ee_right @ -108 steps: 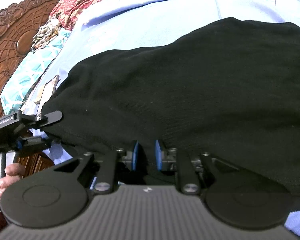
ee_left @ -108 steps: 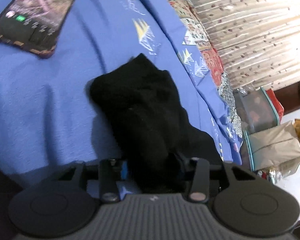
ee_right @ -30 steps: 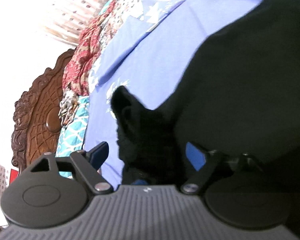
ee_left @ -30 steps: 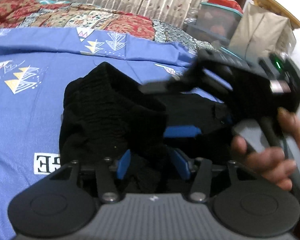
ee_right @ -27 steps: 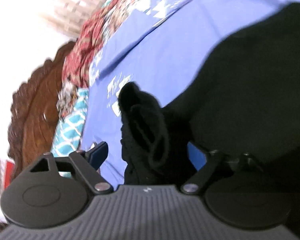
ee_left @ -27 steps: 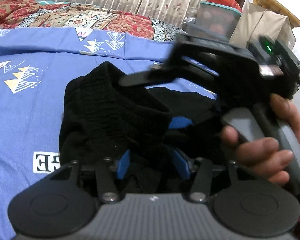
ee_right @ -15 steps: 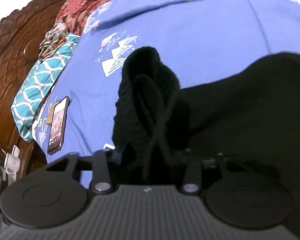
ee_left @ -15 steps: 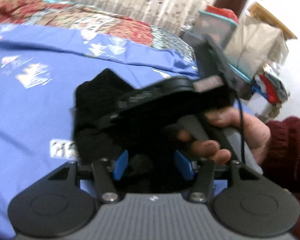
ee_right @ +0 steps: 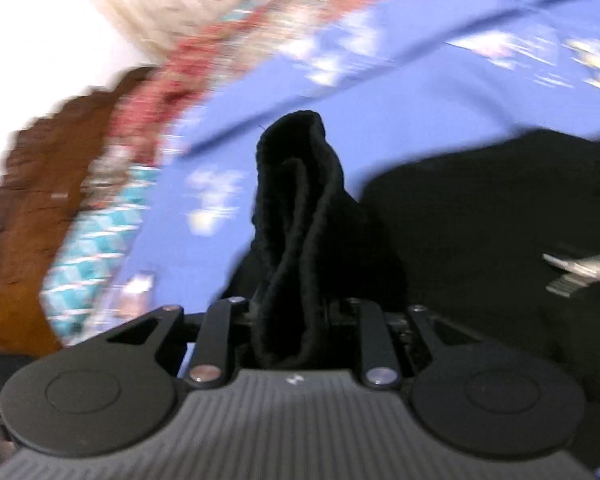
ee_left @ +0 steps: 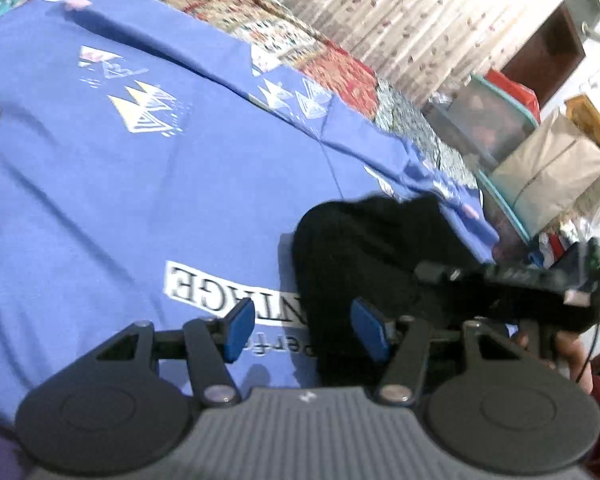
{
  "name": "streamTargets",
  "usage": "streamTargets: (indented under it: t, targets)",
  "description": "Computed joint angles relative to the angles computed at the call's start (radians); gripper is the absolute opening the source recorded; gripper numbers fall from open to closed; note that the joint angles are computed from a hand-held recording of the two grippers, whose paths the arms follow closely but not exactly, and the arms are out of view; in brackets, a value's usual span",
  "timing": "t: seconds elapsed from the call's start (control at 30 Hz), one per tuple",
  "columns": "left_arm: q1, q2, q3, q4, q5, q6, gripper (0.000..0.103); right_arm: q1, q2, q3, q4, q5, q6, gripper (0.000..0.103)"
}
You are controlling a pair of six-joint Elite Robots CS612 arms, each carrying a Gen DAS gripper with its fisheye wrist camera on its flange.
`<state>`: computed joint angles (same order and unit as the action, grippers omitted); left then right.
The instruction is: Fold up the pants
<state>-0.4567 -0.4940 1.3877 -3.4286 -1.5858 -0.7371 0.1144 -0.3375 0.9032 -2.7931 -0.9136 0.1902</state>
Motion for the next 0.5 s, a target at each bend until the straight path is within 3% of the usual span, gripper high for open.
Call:
streamTargets:
  t: [0.07,0.1,0.23,0.33,0.5]
  targets:
    - [-0.004,0.007,-0.027,0.054,-0.01,0.012,0.055,0.003,-0.005,0.008,0.066,-0.09,-0.019,0.034]
    - [-0.006,0.013,-0.05,0.091,-0.016,0.019,0.054,0.002,-0.004,0.014,0.068,-0.089,-0.008,0.037]
    - [-0.016,0.029,-0.102,0.173,-0.044,0.054,0.055,-0.015,0.003,0.026,0.017,-0.01,0.09,0.053]
    - [-0.025,0.035,-0.123,0.212,-0.05,0.075,0.055,-0.023,-0.008,0.053,-0.033,0.006,0.125,0.061]
    - [-0.037,0.052,-0.169,0.285,-0.041,0.105,0.056,-0.041,-0.037,0.13,-0.132,0.028,0.186,0.065]
